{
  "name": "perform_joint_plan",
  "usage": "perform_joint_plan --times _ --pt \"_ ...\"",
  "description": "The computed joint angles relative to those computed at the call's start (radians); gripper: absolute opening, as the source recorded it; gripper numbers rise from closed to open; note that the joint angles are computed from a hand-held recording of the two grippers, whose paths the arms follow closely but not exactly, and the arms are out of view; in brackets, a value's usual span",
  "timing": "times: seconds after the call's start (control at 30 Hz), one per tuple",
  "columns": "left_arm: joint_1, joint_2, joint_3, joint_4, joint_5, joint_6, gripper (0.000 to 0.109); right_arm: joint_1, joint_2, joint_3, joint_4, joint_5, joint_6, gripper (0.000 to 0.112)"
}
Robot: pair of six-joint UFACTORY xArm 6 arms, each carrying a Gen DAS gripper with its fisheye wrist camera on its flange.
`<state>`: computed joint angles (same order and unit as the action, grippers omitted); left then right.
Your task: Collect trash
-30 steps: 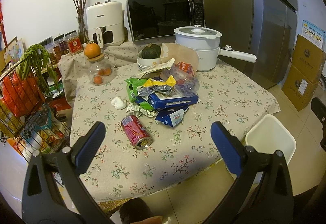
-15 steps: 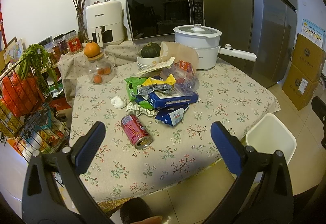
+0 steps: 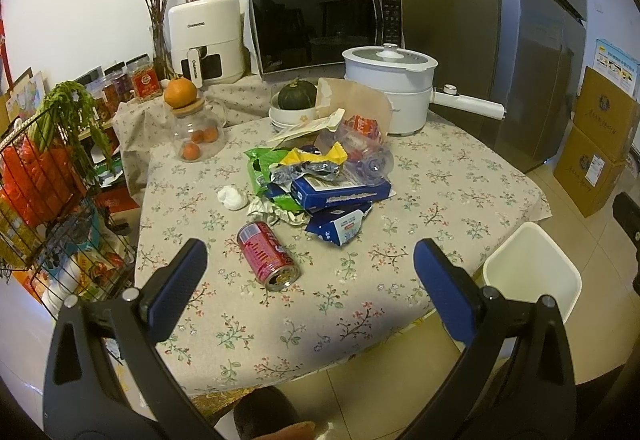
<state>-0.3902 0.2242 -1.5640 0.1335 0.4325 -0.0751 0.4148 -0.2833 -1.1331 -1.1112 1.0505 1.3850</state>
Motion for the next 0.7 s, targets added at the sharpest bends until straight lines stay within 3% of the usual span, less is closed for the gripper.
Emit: perform_joint_plan --times 0.33,0.7 --pt "0.010 0.034 -0.055 -0.033 0.032 0.030 0.103 0.010 0.039 -0.055 -0.017 0.053 -0.080 0.103" --pt "0.015 0.123 -0.213 -0.142 0.083 0.200 0.103 -0.051 0.081 -0.139 0.079 -0.035 -0.204 0.103"
